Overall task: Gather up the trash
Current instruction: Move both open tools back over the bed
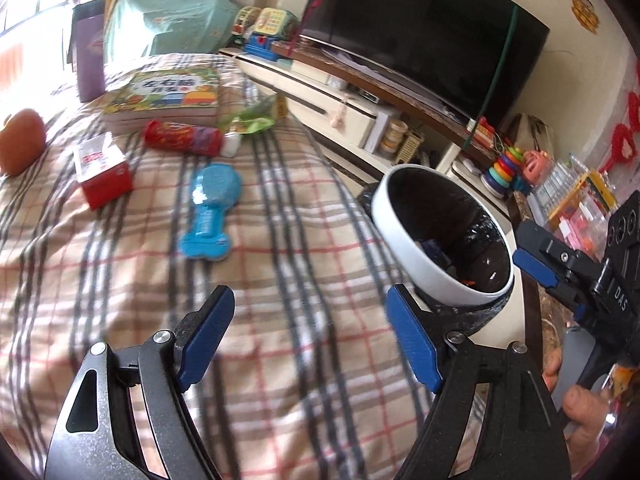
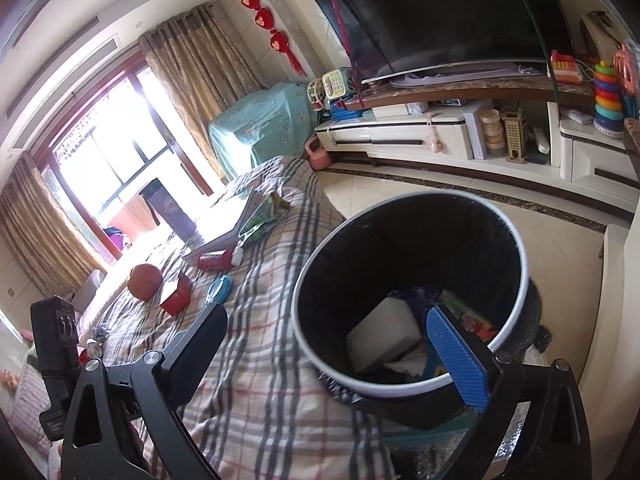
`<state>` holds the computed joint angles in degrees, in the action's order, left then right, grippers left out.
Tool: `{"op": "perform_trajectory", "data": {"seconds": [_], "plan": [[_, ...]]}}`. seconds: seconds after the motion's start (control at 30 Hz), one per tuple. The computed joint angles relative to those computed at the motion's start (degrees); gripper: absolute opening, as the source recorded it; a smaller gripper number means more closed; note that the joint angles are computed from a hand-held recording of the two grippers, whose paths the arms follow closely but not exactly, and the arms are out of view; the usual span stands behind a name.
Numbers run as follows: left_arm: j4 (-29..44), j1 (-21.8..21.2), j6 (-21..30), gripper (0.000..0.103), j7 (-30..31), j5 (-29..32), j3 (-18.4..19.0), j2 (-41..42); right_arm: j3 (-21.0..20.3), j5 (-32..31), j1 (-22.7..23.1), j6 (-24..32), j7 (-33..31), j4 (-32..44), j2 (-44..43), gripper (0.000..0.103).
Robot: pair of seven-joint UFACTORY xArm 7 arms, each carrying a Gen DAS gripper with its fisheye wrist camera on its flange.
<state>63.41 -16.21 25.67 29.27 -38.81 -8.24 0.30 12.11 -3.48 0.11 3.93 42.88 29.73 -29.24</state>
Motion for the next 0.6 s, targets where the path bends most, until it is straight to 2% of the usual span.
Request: {"op": "perform_trajectory", "data": {"seconds": [0.17, 0.37, 0.5, 0.6], "plan": [[-2.58, 1.34, -0.36, 0.081, 0.01, -1.4, 1.5, -1.6, 4.65, -1.71, -1.94, 0.02, 2.89, 1.18, 1.47, 0.101], [-4.83, 2.87, -0.93, 0.081, -0.31, -1.45, 3.17, -2.99, 8.06, -4.66, -2.41, -1.26, 5.4, 3.37, 4.37, 0.101], [-5.72, 4.22, -0.86, 0.082, 0.11, -2.18, 4.52, -3.44, 13.97, -8.83, -7.69, -1.99, 9.06, 5.25, 5.73, 0.101], [-5.92, 5.1, -0.7, 0.082, -0.12, -2.33, 5.08, -3.51, 16.4, -11.24, -9.48, -2.33, 10.83, 7.32, 7.96, 0.101]]}}
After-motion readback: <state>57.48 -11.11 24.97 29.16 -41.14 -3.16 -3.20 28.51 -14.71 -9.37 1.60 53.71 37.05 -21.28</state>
